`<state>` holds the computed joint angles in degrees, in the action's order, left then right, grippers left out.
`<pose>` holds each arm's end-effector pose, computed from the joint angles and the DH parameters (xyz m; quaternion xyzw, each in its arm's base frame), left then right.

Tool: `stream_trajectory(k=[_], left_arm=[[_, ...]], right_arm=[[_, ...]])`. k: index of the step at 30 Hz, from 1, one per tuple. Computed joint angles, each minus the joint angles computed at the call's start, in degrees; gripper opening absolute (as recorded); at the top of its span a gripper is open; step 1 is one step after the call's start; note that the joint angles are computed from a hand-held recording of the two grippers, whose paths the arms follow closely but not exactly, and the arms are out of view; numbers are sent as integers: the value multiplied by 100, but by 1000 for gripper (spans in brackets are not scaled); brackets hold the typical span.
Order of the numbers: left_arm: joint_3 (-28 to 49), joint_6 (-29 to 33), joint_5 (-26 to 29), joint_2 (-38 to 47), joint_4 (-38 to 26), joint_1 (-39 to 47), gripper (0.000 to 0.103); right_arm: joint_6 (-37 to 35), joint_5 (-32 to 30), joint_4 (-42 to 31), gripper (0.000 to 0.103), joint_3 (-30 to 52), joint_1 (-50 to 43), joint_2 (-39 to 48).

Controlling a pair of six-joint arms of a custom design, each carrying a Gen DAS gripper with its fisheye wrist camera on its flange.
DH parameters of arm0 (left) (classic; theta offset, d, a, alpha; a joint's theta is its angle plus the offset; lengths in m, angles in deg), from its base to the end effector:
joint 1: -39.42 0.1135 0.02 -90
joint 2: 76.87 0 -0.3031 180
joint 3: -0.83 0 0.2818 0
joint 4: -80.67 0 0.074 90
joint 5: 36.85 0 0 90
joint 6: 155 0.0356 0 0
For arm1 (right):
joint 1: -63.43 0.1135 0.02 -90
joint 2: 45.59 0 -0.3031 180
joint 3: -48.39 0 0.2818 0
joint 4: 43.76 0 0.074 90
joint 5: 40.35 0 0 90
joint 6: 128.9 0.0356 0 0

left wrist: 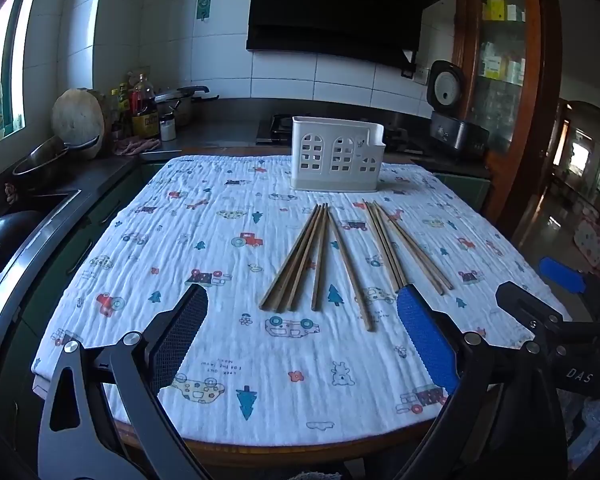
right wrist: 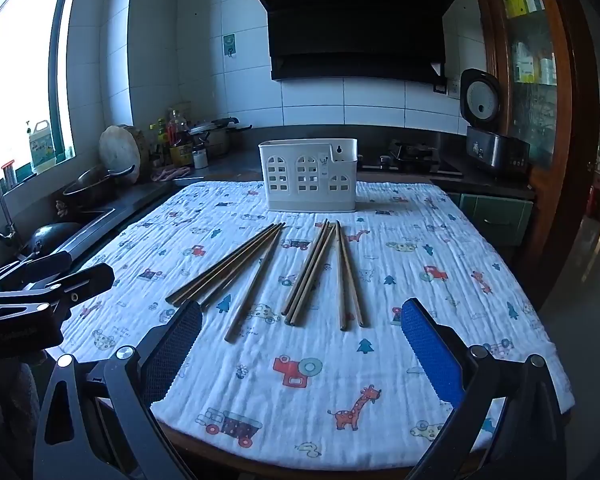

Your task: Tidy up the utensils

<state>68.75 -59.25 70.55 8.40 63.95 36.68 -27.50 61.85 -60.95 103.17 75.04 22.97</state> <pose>0.3525 -0.0275 0.2710 0.1354 0.8654 -0.1214 0.4669 0.2720 0.0482 0.2725 0.0508 0.8654 0.0071 0.4985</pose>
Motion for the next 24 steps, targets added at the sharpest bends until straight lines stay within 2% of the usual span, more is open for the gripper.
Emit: stream_trajectory(k=[24], left_arm=[[-185,78,9,-259,167,144,94]], right_arm=[[-22,138,-33,96,-25,92,-165]])
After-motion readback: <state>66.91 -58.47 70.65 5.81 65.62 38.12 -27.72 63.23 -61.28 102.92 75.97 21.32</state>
